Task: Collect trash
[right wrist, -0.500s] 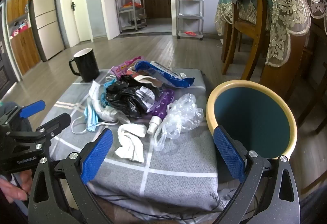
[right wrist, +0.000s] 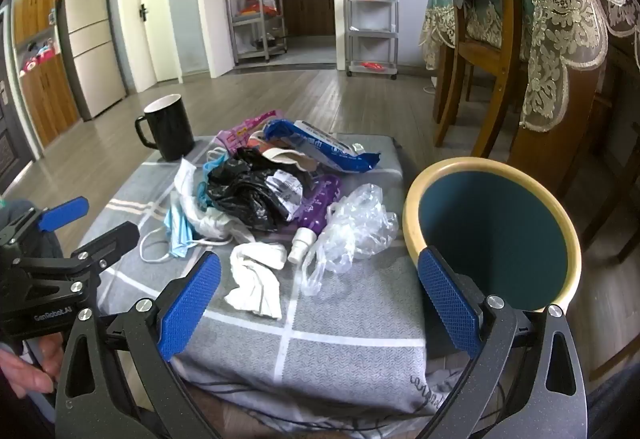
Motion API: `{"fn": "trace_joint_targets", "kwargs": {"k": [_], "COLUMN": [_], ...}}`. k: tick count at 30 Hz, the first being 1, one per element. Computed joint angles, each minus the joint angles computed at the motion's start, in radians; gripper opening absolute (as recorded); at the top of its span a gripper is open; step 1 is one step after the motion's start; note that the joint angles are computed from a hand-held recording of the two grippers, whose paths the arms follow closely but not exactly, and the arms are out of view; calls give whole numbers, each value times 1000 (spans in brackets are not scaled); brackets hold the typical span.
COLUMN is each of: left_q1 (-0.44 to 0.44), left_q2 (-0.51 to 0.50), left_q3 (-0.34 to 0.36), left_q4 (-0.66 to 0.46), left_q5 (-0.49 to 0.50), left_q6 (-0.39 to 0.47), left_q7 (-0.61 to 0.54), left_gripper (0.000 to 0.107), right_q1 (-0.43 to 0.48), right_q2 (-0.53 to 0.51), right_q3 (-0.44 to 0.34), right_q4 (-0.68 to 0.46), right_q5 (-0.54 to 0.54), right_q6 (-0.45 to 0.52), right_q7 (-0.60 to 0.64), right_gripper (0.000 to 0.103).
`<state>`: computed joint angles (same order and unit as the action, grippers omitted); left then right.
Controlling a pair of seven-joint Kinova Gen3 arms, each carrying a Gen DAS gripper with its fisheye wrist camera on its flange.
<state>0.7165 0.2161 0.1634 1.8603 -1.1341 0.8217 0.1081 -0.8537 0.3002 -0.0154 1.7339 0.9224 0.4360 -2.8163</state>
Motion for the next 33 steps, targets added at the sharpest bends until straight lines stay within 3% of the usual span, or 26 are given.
{"fn": "trace_joint_targets", "kwargs": {"k": [33], "left_q1": [-4], "left_q2": [-2], "left_q3": [1], "left_q4": [4], "left_q5": [2], "left_q6": [-8], "left_q7": [1], "left_gripper": [97], "right_q1": [1], "right_q2": [0], "right_q3": [-1], "right_q4": [0], "right_q5": [2], "right_q6": [1], "right_q7": [-1], "right_gripper": [98]}}
